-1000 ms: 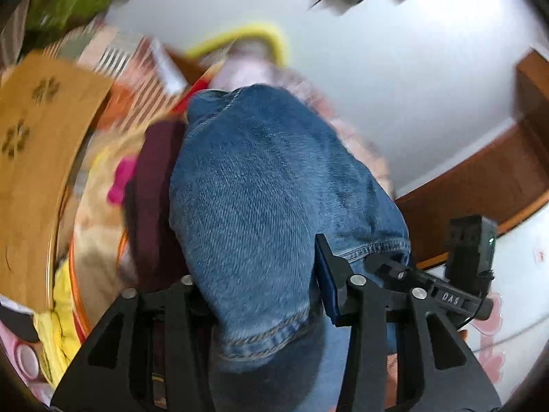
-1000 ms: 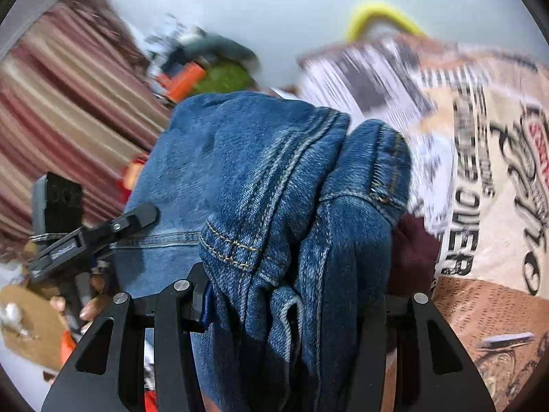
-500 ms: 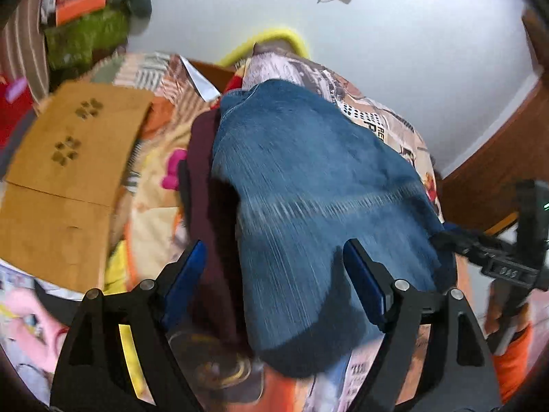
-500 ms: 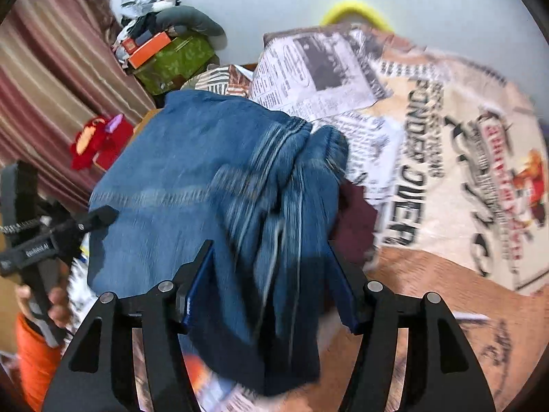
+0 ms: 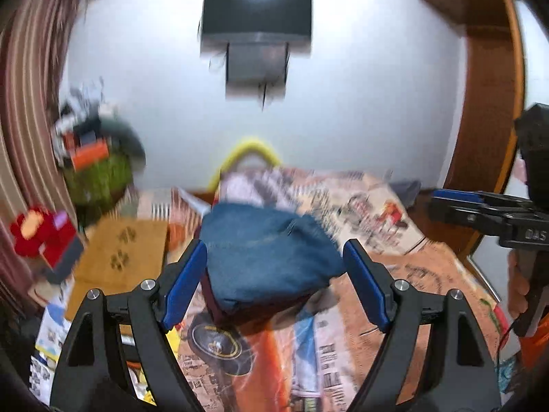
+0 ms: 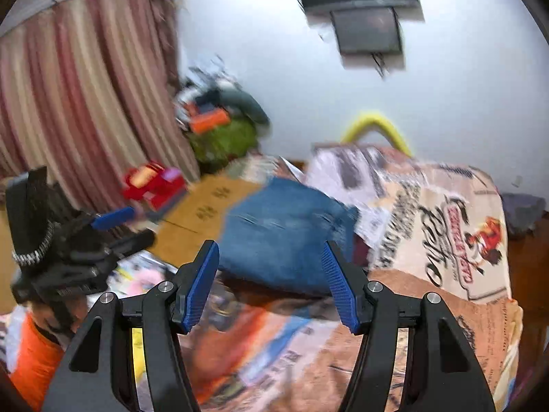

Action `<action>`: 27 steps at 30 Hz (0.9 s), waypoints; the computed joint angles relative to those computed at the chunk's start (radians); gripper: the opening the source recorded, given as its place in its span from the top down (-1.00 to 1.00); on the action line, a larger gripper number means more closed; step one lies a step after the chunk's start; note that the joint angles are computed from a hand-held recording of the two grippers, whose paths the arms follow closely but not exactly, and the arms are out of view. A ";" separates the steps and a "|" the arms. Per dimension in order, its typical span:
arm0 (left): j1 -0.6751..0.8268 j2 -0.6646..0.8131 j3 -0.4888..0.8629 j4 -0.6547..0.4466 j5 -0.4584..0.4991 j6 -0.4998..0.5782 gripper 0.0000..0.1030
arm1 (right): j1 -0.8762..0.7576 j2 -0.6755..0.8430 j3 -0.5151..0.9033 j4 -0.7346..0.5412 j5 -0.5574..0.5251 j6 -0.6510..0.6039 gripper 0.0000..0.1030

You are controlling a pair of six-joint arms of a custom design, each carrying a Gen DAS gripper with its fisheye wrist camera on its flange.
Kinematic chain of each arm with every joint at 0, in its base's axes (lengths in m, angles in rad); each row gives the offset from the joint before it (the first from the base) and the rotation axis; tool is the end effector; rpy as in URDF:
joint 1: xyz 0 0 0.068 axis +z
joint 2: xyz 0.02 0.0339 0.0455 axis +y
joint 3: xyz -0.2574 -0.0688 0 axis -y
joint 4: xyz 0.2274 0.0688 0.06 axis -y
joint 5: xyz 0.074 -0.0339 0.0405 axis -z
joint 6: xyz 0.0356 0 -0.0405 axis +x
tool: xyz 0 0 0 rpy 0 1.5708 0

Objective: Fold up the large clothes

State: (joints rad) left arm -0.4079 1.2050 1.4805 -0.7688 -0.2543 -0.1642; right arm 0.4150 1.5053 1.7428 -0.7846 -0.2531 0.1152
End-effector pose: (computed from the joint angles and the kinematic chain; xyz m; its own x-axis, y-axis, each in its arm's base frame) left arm 0.2110 -0.0814 0.4221 -0.4584 0.0257 -0.8884 0.1070 0.9939 -0.0265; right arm 0.2734 0.1302 0.4257 -0.5403 -0.1164 -0.8334 -0.5274 0.8185 0.2276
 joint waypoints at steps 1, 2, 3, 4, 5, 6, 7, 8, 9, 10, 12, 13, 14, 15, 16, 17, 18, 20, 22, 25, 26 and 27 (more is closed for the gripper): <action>-0.066 -0.043 -0.012 0.003 -0.070 -0.005 -0.57 | 0.026 -0.062 -0.040 0.026 0.031 0.007 -0.13; -0.152 -0.087 -0.021 0.004 -0.166 -0.010 -0.57 | 0.054 -0.108 -0.070 0.049 0.063 0.012 -0.13; -0.245 -0.125 -0.033 0.011 -0.273 -0.016 -0.57 | 0.078 -0.152 -0.113 0.082 0.090 0.014 -0.13; -0.333 -0.150 -0.037 0.009 -0.376 -0.027 -0.57 | 0.105 -0.191 -0.148 0.110 0.126 0.015 -0.13; -0.397 -0.169 -0.052 0.018 -0.454 -0.034 -0.57 | 0.147 -0.244 -0.194 0.146 0.183 0.015 -0.13; -0.482 -0.191 -0.066 0.025 -0.555 -0.048 -0.57 | 0.180 -0.280 -0.230 0.175 0.225 0.016 -0.13; -0.538 -0.206 -0.082 0.031 -0.622 -0.061 -0.57 | 0.225 -0.324 -0.272 0.207 0.285 0.014 -0.13; -0.595 -0.218 -0.094 0.034 -0.693 -0.074 -0.57 | 0.261 -0.353 -0.299 0.228 0.336 0.012 -0.13; -0.636 -0.231 -0.113 0.046 -0.744 -0.081 -0.57 | 0.285 -0.376 -0.326 0.248 0.371 0.008 -0.13; -0.686 -0.241 -0.129 0.046 -0.806 -0.100 -0.57 | 0.327 -0.404 -0.358 0.273 0.425 0.005 -0.13; -0.769 -0.253 -0.153 0.037 -0.892 -0.139 -0.58 | 0.383 -0.441 -0.414 0.321 0.506 0.006 -0.13; -0.808 -0.258 -0.166 0.029 -0.932 -0.162 -0.58 | 0.413 -0.458 -0.439 0.343 0.552 0.009 -0.14; -0.821 -0.264 -0.186 0.041 -0.953 -0.164 -0.59 | 0.418 -0.463 -0.455 0.359 0.567 0.007 -0.15; -0.833 -0.267 -0.203 0.059 -0.976 -0.157 -0.64 | 0.435 -0.468 -0.466 0.368 0.595 0.006 -0.17; -0.849 -0.271 -0.216 0.073 -1.001 -0.153 -0.69 | 0.449 -0.469 -0.474 0.379 0.620 0.003 -0.25; -0.856 -0.279 -0.231 0.083 -1.010 -0.166 -0.78 | 0.456 -0.468 -0.482 0.393 0.637 0.001 -0.35; -0.881 -0.269 -0.219 0.050 -1.030 -0.210 -0.82 | 0.459 -0.466 -0.485 0.400 0.647 -0.001 -0.42; -0.880 -0.269 -0.224 0.047 -1.025 -0.232 -0.88 | 0.467 -0.466 -0.485 0.409 0.676 -0.009 -0.61; -0.903 -0.250 -0.206 -0.005 -1.066 -0.283 -0.98 | 0.476 -0.456 -0.477 0.408 0.702 -0.008 -0.71; -0.906 -0.237 -0.199 -0.047 -1.071 -0.334 -0.99 | 0.491 -0.454 -0.479 0.397 0.732 -0.005 -0.98; -0.896 -0.236 -0.200 -0.049 -1.064 -0.341 -0.99 | 0.494 -0.450 -0.482 0.407 0.746 -0.010 -1.00; -0.895 -0.239 -0.201 -0.053 -1.062 -0.344 -0.99 | 0.500 -0.457 -0.493 0.412 0.758 -0.013 -1.00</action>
